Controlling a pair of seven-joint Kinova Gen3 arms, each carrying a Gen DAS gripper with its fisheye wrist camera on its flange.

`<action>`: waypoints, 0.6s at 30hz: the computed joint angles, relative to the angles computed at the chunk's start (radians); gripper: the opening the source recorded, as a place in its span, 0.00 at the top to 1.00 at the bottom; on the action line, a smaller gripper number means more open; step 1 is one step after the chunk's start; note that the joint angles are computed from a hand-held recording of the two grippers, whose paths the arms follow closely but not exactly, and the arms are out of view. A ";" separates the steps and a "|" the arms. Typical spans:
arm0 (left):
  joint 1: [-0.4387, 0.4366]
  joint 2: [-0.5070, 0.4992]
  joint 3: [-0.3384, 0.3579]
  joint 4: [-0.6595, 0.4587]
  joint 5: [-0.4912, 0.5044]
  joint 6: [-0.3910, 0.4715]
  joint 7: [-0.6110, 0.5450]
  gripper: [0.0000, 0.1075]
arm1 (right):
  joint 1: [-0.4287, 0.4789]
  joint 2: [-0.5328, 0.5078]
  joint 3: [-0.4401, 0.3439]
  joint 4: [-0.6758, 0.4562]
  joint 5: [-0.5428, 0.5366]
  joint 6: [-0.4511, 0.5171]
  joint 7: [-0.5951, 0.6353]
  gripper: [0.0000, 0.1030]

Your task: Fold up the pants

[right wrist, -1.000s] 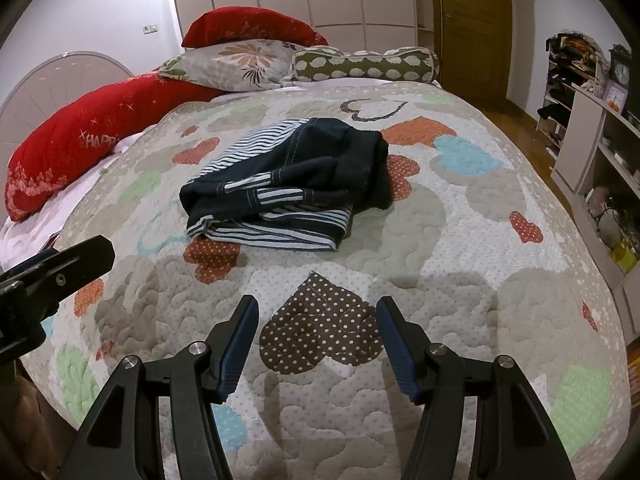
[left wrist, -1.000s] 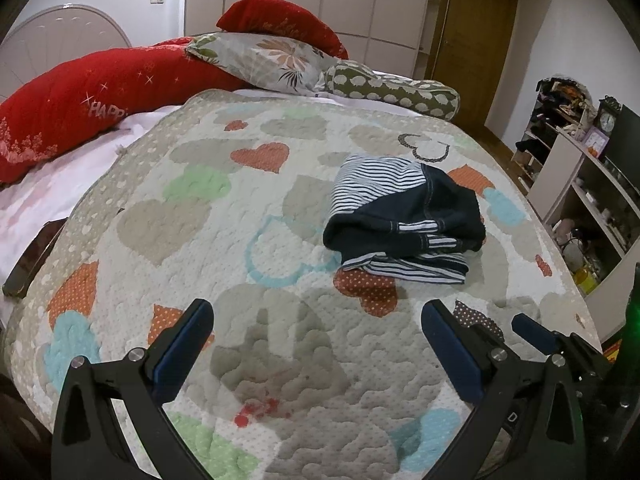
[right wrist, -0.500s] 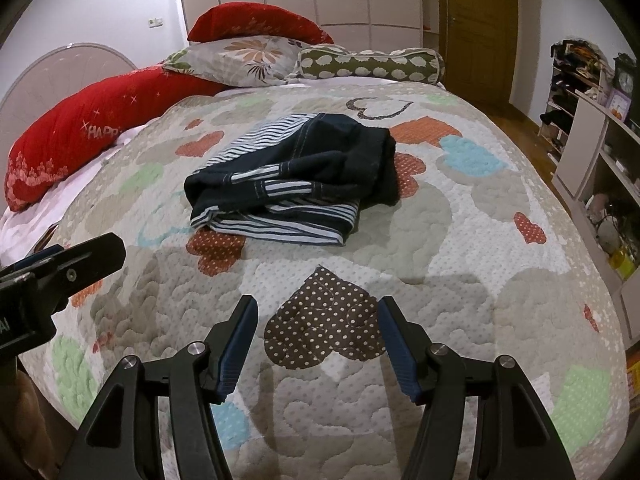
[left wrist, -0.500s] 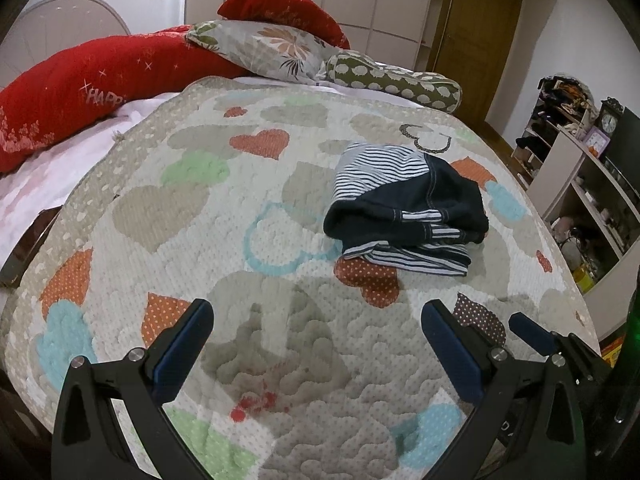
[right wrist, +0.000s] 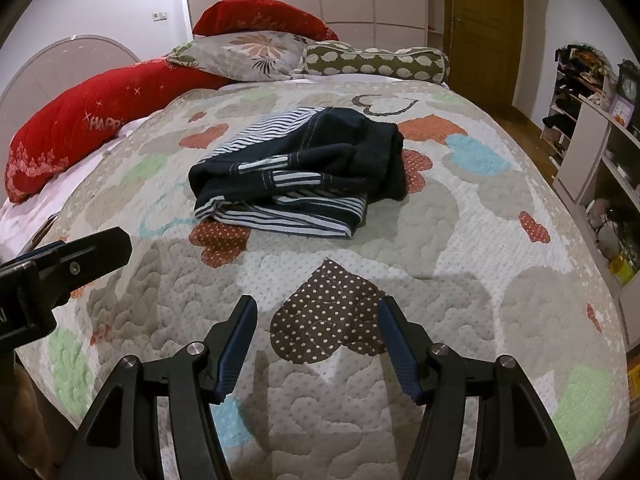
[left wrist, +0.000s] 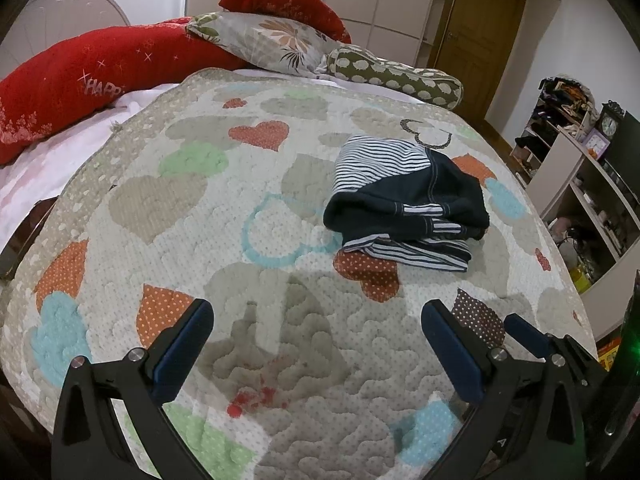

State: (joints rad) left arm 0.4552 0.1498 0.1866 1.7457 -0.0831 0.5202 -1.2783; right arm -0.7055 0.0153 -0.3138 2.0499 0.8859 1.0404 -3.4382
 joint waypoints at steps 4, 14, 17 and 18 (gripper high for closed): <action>-0.005 0.003 0.002 0.002 0.013 0.003 -0.007 0.04 | -0.004 0.006 -0.001 -0.004 0.002 0.008 0.010 0.34; -0.022 0.005 -0.001 0.011 0.052 0.000 -0.038 0.04 | -0.031 0.053 0.007 -0.062 -0.021 0.117 0.053 0.33; -0.022 0.011 0.000 0.004 0.056 0.011 -0.032 0.04 | -0.047 0.065 0.015 -0.072 -0.017 0.158 0.058 0.32; -0.024 0.012 0.003 0.001 0.062 0.014 -0.037 0.04 | -0.051 0.065 0.017 -0.072 -0.017 0.162 0.058 0.32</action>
